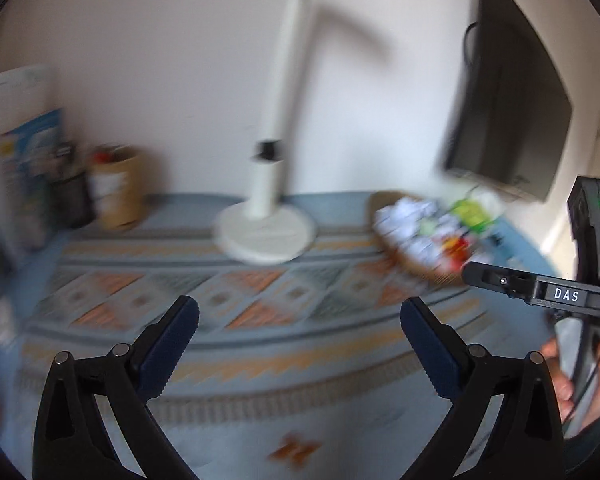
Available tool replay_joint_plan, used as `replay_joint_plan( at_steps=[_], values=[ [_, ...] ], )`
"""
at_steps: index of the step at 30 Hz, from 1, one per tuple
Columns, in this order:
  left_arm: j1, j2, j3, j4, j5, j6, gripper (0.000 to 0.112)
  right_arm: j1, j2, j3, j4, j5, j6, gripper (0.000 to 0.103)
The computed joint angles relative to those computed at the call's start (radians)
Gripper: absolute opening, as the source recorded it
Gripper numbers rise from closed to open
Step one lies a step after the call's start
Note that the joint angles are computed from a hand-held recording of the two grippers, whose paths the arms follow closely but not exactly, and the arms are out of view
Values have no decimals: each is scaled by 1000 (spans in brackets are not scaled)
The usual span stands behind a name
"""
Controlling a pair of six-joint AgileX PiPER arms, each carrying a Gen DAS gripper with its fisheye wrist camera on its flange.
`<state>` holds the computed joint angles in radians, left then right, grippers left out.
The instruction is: Organize objects
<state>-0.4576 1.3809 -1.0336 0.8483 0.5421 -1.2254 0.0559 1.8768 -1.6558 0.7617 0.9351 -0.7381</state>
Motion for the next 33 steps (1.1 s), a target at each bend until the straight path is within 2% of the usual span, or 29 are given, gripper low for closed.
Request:
replay_joint_plan(
  at_steps=[2, 3, 5, 7, 9, 11, 14, 16, 17, 19, 22, 33],
  values=[
    [7, -13, 65, 54, 69, -52, 101, 77, -12, 88, -82, -88, 43, 74],
    [29, -13, 98, 78, 80, -89, 101, 103, -1, 101, -88, -103, 61, 74],
    [95, -8, 154, 118, 25, -177, 101, 158, 20, 132, -88, -164, 79, 74],
    [190, 13, 184, 68, -102, -158, 101, 233, 46, 147, -184, -273, 159, 74],
    [236, 33, 204, 62, -171, -180, 101, 275, 76, 148, -223, -339, 186, 74],
    [237, 70, 191, 76, -153, -201, 101, 298, 106, 140, -234, -373, 187, 74],
    [248, 111, 166, -44, -151, -79, 101, 338, 117, 136, -365, -435, 277, 74],
    [234, 104, 172, -2, -138, -120, 101, 353, 127, 143, -412, -469, 309, 79],
    [226, 107, 167, 4, -122, -127, 102, 359, 135, 146, -442, -481, 337, 82],
    [228, 123, 150, -48, -105, -75, 101, 365, 161, 116, -493, -449, 385, 82],
    [231, 124, 149, -68, -100, -63, 101, 358, 145, 143, -453, -475, 342, 83],
    [243, 113, 161, -84, -123, -56, 102, 357, 160, 123, -468, -445, 361, 83]
  ],
)
